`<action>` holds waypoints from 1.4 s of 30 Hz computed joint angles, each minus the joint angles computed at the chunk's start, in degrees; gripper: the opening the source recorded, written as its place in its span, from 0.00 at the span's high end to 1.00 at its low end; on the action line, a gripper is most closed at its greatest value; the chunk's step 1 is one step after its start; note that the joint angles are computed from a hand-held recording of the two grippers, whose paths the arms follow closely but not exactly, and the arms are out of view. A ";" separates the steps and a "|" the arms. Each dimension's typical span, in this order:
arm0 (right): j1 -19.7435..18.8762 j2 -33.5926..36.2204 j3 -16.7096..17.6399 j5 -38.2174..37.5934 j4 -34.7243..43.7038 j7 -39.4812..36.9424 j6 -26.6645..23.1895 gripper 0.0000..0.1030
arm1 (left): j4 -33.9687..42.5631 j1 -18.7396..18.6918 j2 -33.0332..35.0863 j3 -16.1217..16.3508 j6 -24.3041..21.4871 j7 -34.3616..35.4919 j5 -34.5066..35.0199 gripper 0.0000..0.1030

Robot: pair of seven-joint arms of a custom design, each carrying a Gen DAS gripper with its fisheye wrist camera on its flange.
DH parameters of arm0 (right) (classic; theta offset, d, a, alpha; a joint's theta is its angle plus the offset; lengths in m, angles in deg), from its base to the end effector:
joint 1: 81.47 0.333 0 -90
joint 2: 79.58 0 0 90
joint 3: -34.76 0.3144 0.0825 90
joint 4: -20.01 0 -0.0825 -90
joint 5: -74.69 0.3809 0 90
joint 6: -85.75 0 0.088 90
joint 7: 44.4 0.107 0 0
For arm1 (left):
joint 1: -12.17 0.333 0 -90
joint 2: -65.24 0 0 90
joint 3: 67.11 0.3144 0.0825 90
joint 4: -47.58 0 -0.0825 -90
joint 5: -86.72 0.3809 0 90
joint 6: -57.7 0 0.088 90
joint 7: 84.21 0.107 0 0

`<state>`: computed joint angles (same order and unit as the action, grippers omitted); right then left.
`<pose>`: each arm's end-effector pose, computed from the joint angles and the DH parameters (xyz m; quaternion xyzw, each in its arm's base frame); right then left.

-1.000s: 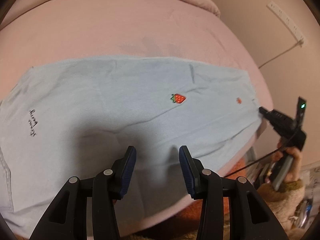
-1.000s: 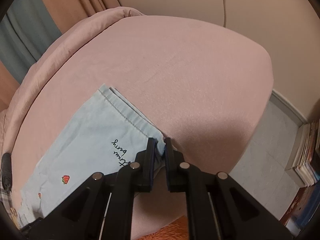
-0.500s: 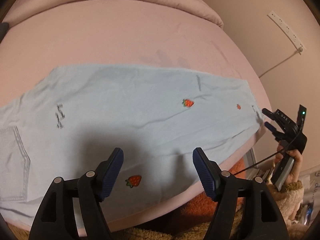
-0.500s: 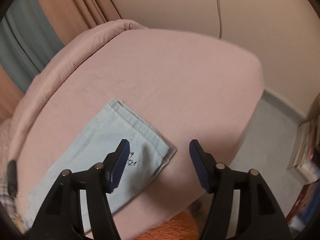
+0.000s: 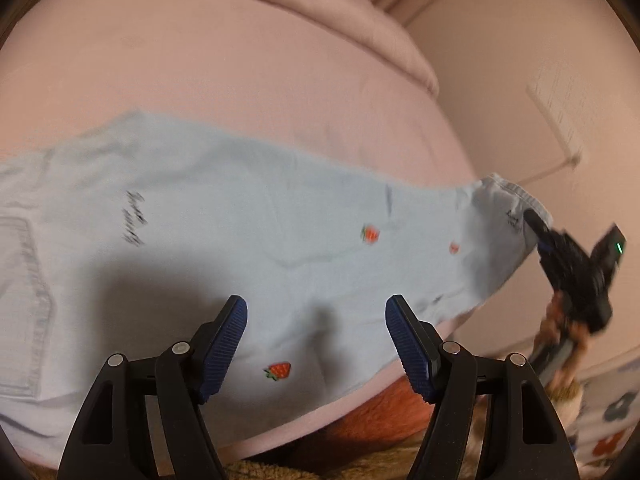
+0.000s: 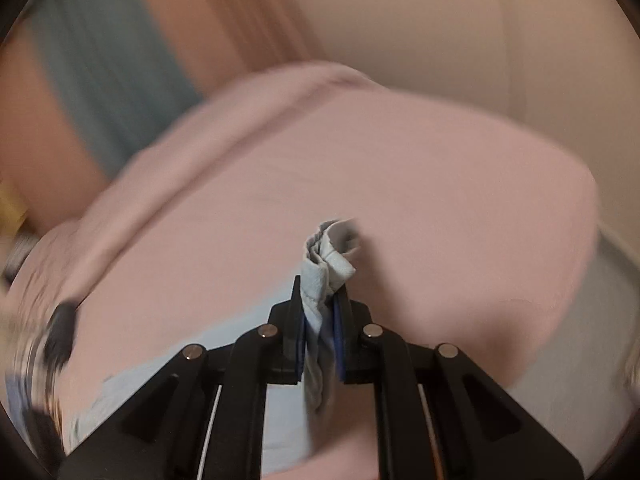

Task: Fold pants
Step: 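Fold the lifted leg over with the right gripper while the left gripper pinches the crease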

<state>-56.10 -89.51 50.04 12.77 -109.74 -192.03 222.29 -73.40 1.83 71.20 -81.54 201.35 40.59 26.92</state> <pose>0.3952 0.3332 0.4635 -0.3801 0.8147 -0.2720 0.3432 0.5315 -0.2355 0.3957 0.5672 -0.7294 0.3566 0.1385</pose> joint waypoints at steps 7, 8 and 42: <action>6.75 22.11 1.27 5.40 25.88 -32.65 7.10 0.89 | 1.55 2.52 0.98 1.38 -2.27 0.07 -5.68 0.30; 6.98 25.39 1.29 7.83 28.25 -36.14 9.35 0.89 | 2.28 2.91 1.84 1.46 -3.91 -0.17 -5.69 0.30; 19.13 51.45 -6.61 46.77 57.22 -70.42 12.52 0.47 | 6.35 3.90 7.67 -0.92 3.17 -9.88 18.02 0.94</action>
<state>-36.97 -38.07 43.43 59.54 -52.53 -262.45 234.80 -67.06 5.72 78.87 -82.46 204.52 30.71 44.94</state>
